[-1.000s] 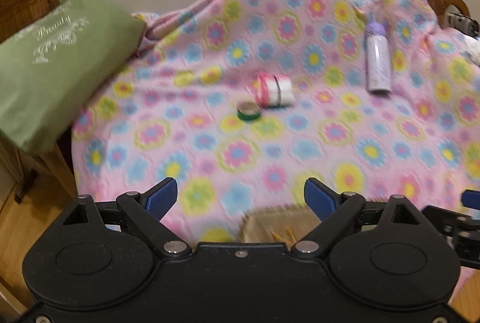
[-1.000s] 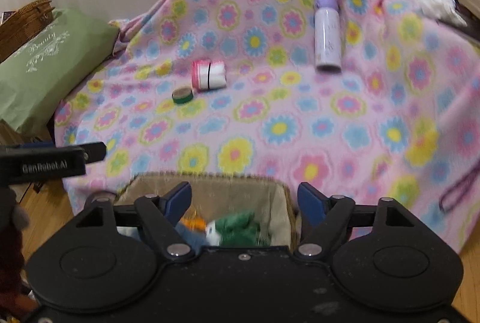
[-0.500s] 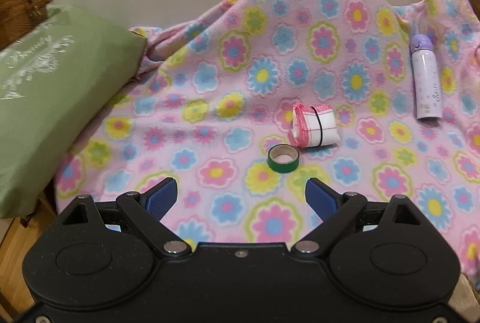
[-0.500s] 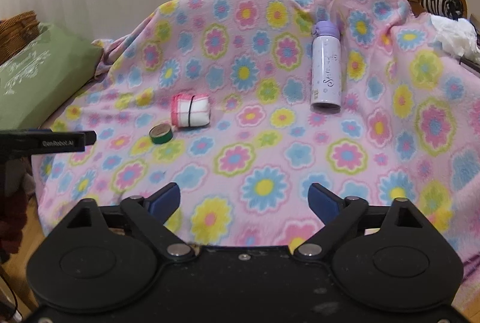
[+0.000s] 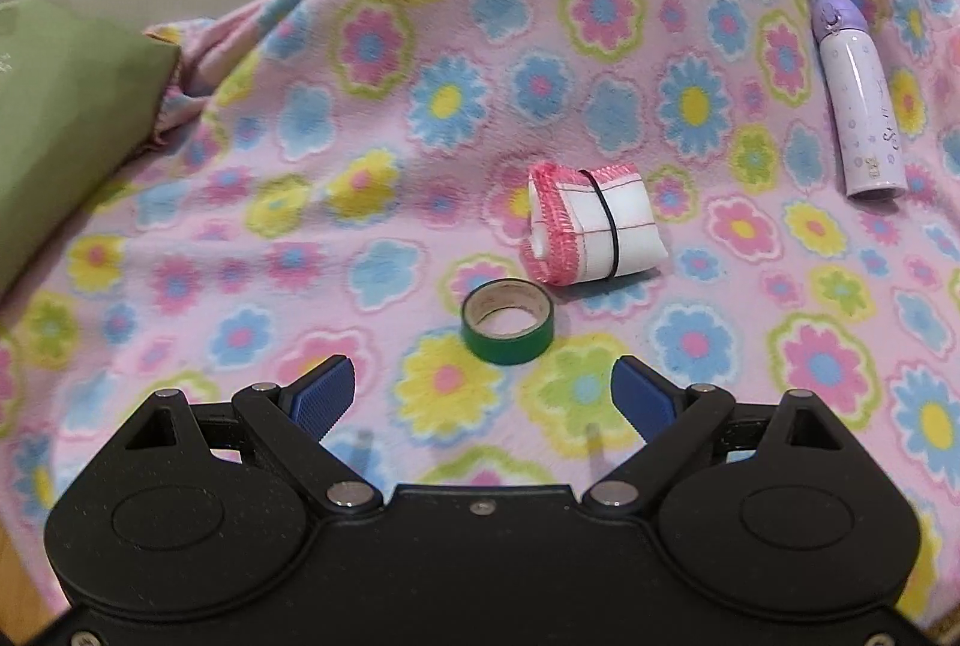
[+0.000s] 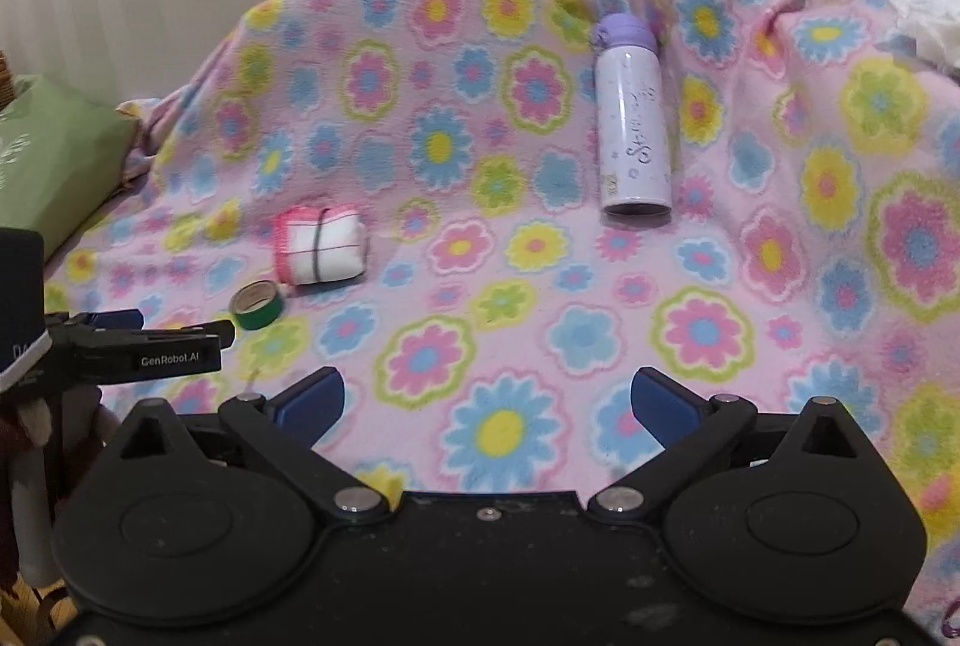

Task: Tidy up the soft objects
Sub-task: 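Move both open tools back toward the green tape roll and folded cloth, then grasp the white-and-pink folded cloth with the right tool while the left tool grasps the green tape roll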

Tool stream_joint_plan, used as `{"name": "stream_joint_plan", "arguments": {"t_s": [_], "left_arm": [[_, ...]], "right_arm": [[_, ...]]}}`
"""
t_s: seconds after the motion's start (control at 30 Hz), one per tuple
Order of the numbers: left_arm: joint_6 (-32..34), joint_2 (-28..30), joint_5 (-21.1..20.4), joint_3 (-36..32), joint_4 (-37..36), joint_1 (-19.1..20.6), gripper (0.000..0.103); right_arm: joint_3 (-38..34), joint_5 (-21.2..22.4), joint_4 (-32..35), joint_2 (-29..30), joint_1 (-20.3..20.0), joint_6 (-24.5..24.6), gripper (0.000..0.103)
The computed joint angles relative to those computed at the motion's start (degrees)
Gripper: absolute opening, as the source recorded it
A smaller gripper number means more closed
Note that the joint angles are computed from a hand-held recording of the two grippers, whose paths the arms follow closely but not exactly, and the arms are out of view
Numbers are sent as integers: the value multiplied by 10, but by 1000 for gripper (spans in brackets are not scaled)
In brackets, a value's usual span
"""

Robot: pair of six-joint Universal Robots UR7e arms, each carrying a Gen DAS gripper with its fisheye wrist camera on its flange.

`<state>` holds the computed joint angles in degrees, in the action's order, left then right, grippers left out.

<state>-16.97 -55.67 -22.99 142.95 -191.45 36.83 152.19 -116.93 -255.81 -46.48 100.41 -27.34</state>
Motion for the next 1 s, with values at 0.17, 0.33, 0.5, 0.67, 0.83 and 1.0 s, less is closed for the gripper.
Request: {"name": "stream_joint_plan", "arguments": {"t_s": [0.17,0.33,0.5,0.67,0.83,1.0], "left_arm": [[62,46,-14,-37,-82,40,96],[114,72,-26,-68,-128,70,96],[130,78,-66,-91,-140,100,94],[128,71,-96,-96,-121,115,90],[130,74,-100,-93,-140,117,90],[131,78,-93,-95,-138,115,90]], "right_arm": [[-30,-22,-59,43,-6,4,102],[-44,-17,-42,43,-14,0,102],[-70,-20,6,40,-7,-54,101],[-102,-15,114,17,-1,-34,94],[-163,-19,148,39,18,-36,95],[-239,6,222,54,35,-37,97]]}}
